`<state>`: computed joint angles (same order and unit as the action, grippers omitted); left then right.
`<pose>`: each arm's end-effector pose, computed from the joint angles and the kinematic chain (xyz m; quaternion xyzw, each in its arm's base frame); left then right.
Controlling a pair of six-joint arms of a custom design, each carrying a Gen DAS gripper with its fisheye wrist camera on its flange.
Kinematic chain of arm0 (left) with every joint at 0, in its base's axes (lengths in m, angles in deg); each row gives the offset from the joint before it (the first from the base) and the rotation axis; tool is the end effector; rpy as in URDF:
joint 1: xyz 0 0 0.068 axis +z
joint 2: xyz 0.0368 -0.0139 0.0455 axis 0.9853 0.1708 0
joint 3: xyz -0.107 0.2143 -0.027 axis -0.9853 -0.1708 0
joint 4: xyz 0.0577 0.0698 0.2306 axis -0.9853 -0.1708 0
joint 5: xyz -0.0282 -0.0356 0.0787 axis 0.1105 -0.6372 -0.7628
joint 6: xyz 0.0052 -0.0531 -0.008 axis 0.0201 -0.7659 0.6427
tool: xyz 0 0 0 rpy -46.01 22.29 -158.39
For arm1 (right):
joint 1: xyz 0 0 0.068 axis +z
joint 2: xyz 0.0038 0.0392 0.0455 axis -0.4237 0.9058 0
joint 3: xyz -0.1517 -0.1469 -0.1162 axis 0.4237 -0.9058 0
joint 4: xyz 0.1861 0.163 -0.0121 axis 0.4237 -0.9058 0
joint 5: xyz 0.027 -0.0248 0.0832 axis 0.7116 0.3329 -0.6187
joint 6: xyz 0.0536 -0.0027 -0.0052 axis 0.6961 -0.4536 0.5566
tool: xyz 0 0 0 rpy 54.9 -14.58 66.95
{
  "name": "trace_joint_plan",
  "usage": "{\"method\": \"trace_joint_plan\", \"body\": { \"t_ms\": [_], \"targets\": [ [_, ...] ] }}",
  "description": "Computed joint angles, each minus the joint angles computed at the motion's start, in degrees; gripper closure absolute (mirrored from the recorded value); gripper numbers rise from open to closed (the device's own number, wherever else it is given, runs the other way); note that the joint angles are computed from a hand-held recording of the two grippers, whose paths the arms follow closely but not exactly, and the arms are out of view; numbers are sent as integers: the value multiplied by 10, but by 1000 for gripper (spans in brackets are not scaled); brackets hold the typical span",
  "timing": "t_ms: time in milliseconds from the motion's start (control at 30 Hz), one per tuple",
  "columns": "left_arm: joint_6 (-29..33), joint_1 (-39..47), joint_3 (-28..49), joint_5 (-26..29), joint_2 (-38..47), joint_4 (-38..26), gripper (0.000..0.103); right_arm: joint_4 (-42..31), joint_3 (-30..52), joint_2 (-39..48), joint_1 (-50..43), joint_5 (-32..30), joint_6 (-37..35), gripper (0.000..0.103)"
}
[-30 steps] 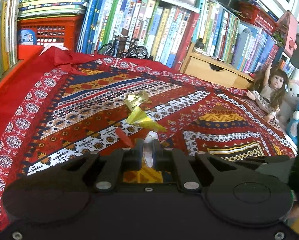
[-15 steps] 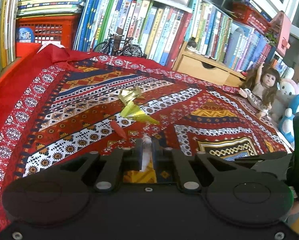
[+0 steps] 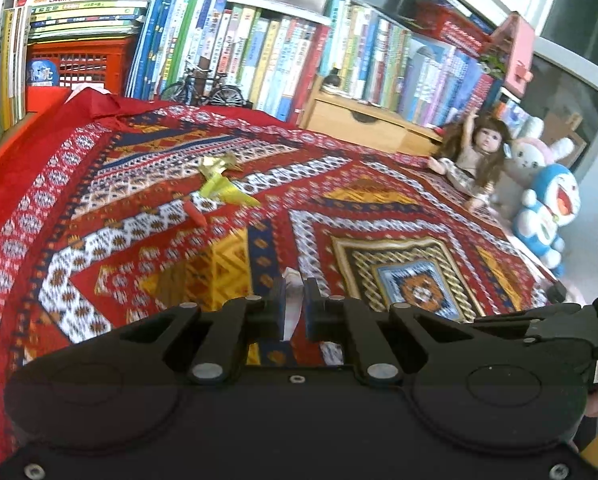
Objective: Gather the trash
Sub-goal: 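Carry both held items below the bed edge and open both tools to drop them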
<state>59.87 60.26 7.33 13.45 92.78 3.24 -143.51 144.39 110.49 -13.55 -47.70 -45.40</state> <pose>0.2867 -0.1167 0.3491 0.1798 0.8843 -0.2426 0.3562 0.2382 0.0503 0.3710 0.0674 0.9582 0.0987 0.2598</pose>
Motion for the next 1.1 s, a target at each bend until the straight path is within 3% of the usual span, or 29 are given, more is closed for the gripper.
{"method": "trace_joint_plan", "body": {
  "t_ms": [267, 667, 867, 1100],
  "targets": [
    [-10, -36, -151, -4, -163, -20, 95, -41, -84, -132, 75, 44, 61, 91],
    [-16, -64, -310, 23, -360, -97, 96, -118, -194, -266, 255, 125, 238, 91],
    [-24, -114, -380, -2, -441, -140, 96, -133, -259, -317, 361, 138, 347, 90],
    [-78, -205, -479, -64, -491, -122, 96, -114, -357, -368, 437, 134, 446, 90]
  ]
}}
